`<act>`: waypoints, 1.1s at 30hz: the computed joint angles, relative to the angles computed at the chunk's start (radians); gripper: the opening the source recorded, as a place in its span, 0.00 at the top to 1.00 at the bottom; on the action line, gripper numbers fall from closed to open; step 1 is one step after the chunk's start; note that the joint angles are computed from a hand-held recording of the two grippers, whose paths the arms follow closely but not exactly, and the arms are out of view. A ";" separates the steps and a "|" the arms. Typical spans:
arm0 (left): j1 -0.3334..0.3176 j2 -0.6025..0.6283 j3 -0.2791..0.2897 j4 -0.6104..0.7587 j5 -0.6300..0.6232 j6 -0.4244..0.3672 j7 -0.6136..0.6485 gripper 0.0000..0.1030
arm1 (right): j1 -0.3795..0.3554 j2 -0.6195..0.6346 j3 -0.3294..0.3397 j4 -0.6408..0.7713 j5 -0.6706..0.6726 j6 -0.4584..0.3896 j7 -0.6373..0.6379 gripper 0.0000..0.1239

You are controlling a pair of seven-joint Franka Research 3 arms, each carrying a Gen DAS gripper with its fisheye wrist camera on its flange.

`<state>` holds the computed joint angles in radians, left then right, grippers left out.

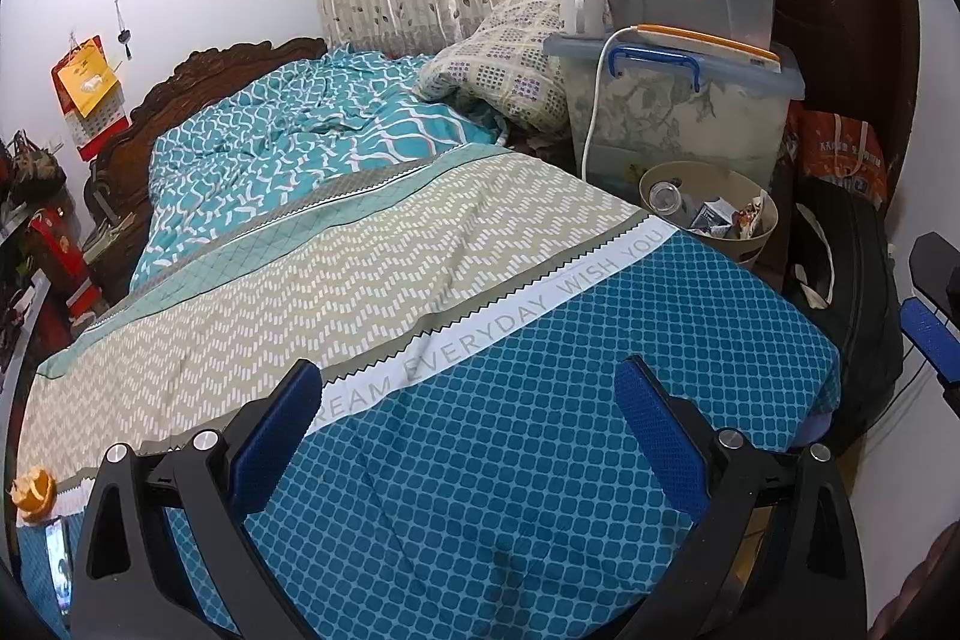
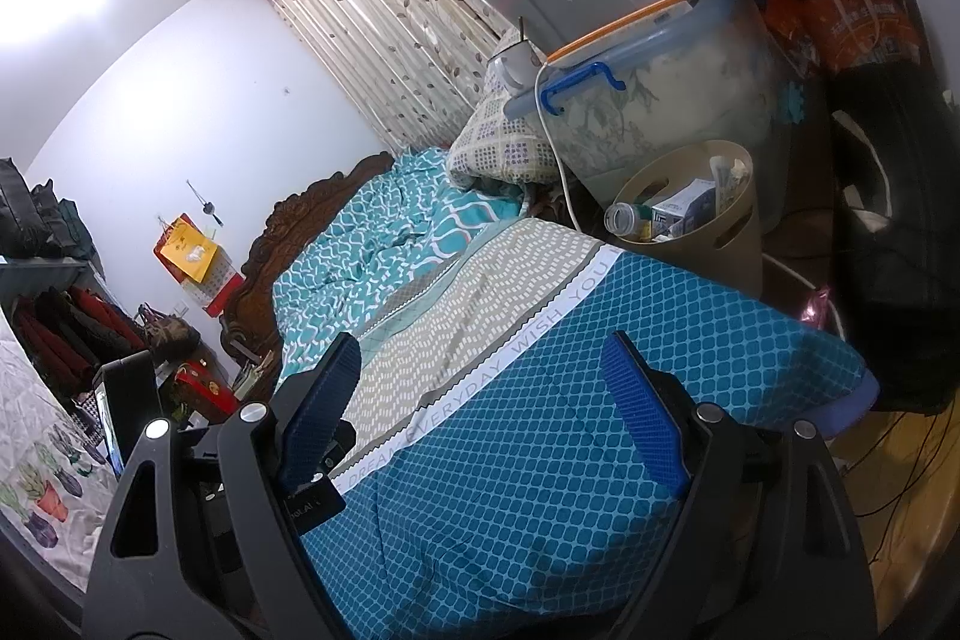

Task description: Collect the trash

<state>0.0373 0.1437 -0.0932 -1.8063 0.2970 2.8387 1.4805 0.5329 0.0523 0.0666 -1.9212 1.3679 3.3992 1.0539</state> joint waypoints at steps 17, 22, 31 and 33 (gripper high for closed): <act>-0.003 -0.003 -0.001 -0.012 0.011 -0.003 0.002 0.08 | 0.023 0.007 -0.028 0.002 -0.015 -0.005 0.018 0.33; 0.000 -0.003 -0.005 -0.014 0.000 -0.006 0.020 0.08 | 0.009 0.003 -0.017 -0.016 -0.065 -0.004 0.072 0.33; -0.001 -0.001 -0.004 -0.014 -0.006 -0.012 0.036 0.08 | -0.025 -0.006 0.007 -0.072 -0.235 0.004 0.246 0.33; -0.002 0.000 -0.004 -0.014 -0.005 -0.012 0.036 0.08 | -0.021 -0.006 0.002 -0.074 -0.239 0.004 0.251 0.33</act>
<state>0.0355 0.1434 -0.0974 -1.8200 0.2918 2.8262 1.5163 0.5121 0.0464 0.0687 -1.9951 1.1289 3.4027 1.3046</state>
